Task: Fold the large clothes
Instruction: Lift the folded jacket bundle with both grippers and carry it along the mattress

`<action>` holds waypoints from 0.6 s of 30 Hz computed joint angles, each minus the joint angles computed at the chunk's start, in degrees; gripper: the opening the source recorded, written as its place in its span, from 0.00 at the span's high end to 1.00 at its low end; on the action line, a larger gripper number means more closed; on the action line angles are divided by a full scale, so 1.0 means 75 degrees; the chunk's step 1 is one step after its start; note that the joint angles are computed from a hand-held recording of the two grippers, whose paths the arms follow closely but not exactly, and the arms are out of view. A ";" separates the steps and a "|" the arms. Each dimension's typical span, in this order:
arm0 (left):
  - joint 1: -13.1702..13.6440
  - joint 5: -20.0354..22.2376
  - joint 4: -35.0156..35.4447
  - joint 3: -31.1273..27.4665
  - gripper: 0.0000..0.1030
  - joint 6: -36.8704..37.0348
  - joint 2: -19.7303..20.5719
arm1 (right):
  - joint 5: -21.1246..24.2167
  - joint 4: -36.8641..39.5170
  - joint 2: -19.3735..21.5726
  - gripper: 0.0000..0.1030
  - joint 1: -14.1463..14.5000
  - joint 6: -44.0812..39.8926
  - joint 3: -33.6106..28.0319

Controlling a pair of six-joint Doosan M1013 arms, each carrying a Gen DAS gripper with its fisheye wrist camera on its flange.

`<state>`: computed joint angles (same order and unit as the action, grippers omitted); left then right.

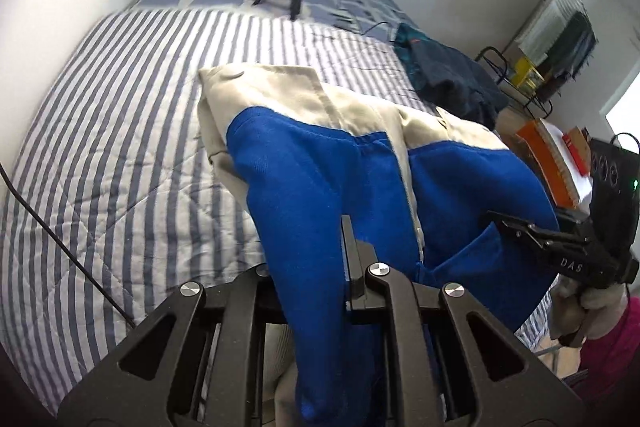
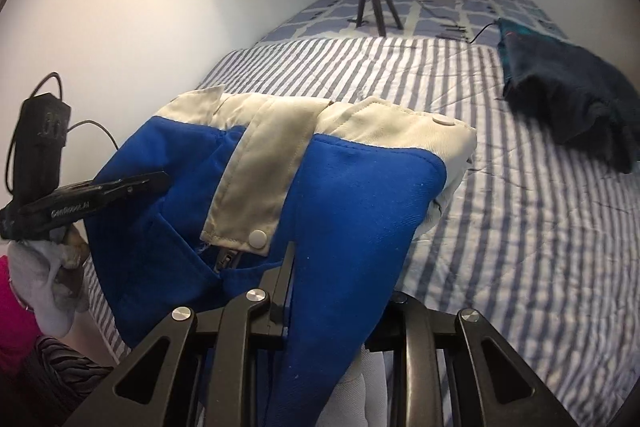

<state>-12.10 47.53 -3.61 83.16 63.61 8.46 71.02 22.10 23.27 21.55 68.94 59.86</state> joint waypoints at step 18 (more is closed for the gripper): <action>-0.1029 -0.0508 0.0829 -0.0924 0.89 0.0623 0.0331 | -0.0825 -0.0408 -0.0826 0.77 -0.0709 -0.0142 0.0447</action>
